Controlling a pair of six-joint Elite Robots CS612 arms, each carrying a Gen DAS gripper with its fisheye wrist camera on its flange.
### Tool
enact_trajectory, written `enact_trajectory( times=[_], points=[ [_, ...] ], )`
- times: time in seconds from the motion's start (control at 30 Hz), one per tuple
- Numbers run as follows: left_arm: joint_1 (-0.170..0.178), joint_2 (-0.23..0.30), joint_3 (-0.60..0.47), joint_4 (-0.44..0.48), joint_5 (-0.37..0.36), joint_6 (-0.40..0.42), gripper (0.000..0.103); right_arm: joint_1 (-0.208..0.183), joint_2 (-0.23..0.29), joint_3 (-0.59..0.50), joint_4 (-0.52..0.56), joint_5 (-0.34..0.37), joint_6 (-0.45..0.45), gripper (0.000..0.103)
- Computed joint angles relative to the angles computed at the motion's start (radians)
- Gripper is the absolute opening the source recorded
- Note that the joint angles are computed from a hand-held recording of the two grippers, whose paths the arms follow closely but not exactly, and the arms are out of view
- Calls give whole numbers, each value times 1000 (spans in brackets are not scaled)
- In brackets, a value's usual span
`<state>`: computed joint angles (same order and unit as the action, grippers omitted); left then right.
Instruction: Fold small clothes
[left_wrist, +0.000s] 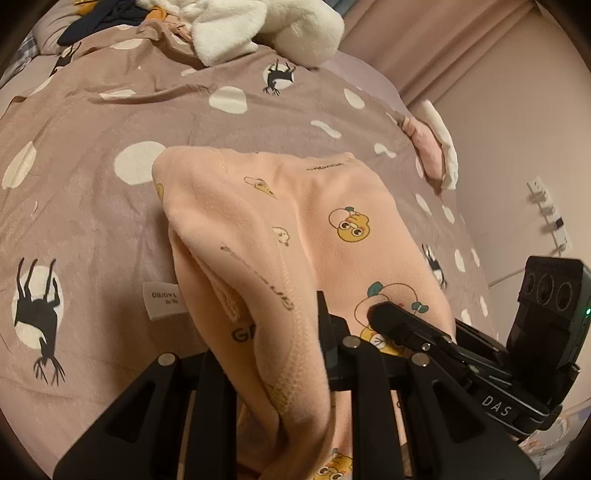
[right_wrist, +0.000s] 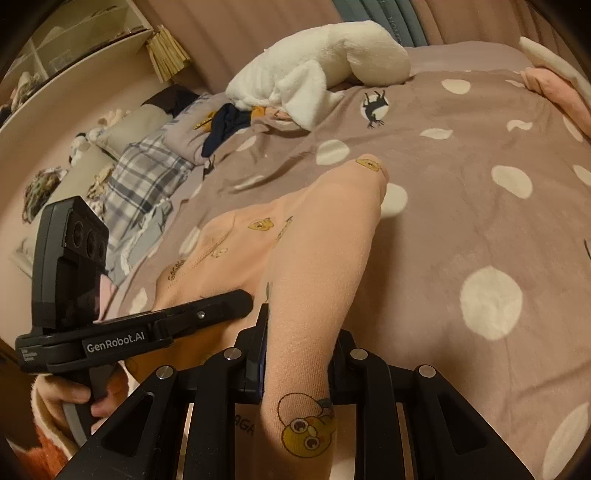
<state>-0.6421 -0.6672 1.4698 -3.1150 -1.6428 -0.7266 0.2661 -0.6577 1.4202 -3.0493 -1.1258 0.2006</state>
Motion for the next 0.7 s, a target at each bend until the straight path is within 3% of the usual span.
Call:
enact_trajectory(
  times=[0.7],
  points=[
    [-46,16,5,84,74,50,18,5,-21,72,25,-41,-23,24]
  ],
)
